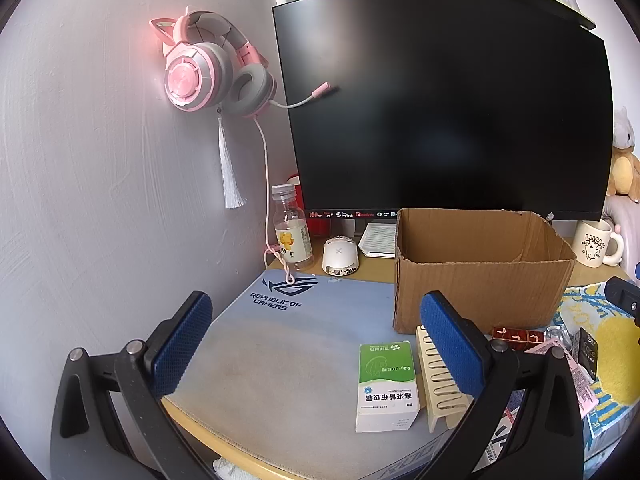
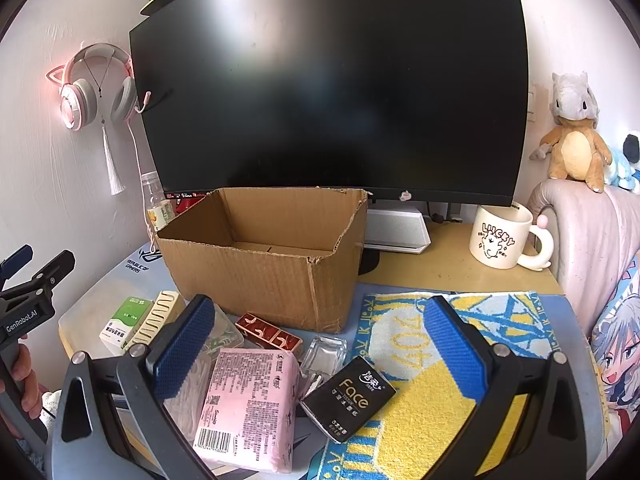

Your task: Organize objects

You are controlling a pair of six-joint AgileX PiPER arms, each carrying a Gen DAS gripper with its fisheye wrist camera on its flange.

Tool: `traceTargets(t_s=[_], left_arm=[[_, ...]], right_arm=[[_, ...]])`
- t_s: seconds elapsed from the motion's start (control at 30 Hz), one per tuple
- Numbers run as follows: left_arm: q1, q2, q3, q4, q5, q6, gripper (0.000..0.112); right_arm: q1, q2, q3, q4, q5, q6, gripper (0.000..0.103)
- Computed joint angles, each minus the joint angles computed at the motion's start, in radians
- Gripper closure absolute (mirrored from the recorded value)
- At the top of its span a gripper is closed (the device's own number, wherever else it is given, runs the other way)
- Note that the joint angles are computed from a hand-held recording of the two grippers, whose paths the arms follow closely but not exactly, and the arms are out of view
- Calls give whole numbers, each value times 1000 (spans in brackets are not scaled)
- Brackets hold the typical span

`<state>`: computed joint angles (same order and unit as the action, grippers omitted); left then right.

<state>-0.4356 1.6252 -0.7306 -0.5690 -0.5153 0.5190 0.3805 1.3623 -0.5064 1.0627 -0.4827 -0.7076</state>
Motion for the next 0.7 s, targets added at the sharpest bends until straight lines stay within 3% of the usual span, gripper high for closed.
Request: traceTargets(t_s=[0.7], left_arm=[[-3,6,-11,-57,2,38,9]], right_arm=[[-8,6,0,-27,6,22,0]])
